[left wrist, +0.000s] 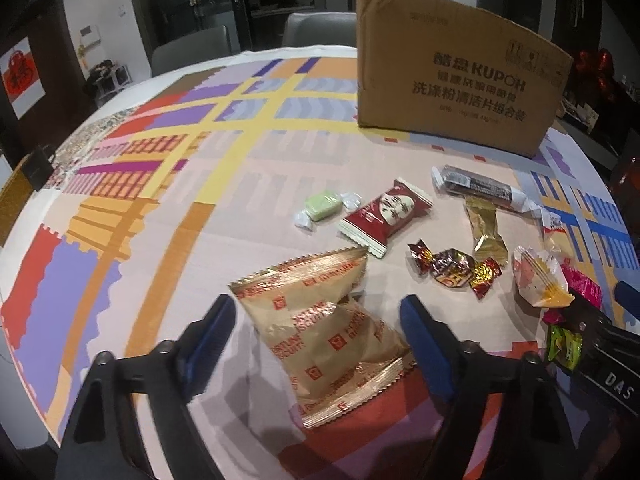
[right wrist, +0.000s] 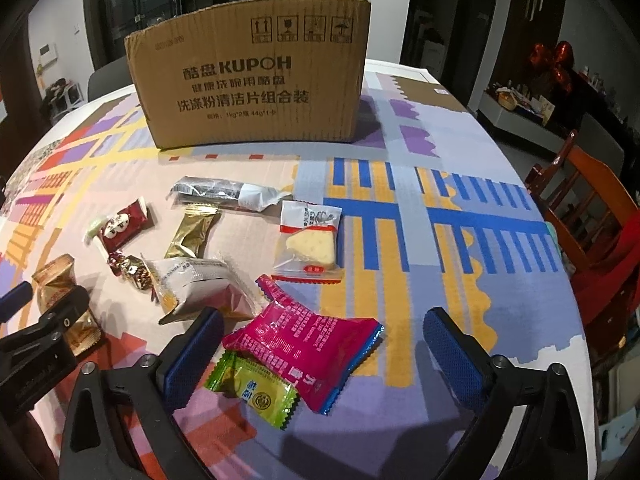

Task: Organize snacks
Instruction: 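Move the left tool to the gold biscuit packet while the right tool approaches the pink packet, then close the left tool on the gold packet while the right tool grasps the pink packet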

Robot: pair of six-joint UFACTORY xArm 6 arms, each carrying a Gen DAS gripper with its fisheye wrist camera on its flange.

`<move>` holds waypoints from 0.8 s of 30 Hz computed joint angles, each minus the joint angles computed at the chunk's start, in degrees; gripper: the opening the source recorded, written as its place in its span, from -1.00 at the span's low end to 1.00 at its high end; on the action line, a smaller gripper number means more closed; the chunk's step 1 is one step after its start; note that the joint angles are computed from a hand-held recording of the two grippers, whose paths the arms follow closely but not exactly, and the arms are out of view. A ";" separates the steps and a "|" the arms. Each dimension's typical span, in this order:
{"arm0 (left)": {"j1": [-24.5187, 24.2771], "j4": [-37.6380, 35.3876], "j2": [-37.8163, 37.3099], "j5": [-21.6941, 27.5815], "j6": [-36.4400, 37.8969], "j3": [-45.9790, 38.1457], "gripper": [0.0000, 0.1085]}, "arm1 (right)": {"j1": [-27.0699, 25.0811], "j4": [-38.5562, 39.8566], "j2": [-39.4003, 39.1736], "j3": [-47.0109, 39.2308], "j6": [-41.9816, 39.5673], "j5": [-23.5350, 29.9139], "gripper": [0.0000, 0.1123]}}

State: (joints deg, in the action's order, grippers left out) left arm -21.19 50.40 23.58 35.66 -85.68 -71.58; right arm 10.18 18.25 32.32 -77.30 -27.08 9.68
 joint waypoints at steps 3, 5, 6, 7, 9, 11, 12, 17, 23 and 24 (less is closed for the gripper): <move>0.28 -1.77 0.66 -1.19 2.16 -0.31 0.22 | -0.18 -0.55 1.02 -1.44 0.95 2.06 0.61; 0.50 -2.35 0.94 -2.16 2.90 -0.24 0.11 | -0.37 0.58 1.66 -2.54 0.54 3.86 0.52; 0.49 -2.60 0.96 -2.44 3.11 -0.19 0.08 | -0.45 0.96 1.86 -2.90 0.50 4.59 0.44; 0.48 -2.44 0.94 -2.52 3.07 -0.13 0.07 | -0.49 1.43 2.03 -3.20 0.24 5.29 0.40; 0.40 -2.02 0.89 -2.54 2.97 -0.12 0.01 | -0.49 3.06 2.22 -3.57 -1.01 6.14 0.34; 0.47 -1.88 0.88 -2.89 3.13 -0.09 -0.04 | -0.38 4.31 2.10 -3.36 -2.10 6.02 0.28; 0.48 -1.58 0.84 -3.18 3.16 -0.04 -0.09 | -0.33 4.95 2.07 -3.36 -2.67 6.10 0.25; 0.09 -0.56 0.68 -3.55 3.07 -0.04 -0.17 | -0.35 8.08 1.82 -3.30 -4.96 6.53 0.16; -0.39 1.66 -0.26 -3.19 1.79 0.26 -0.21 | -0.62 11.84 1.17 -3.21 -7.64 7.07 0.06; -0.49 2.08 -0.52 -3.09 1.40 0.39 -0.21 | -0.62 12.87 0.98 -3.13 -8.64 7.10 0.00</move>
State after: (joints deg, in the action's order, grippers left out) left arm -21.68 52.49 23.06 32.57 -84.28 -71.19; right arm 9.57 31.11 33.30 -80.43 -35.72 16.78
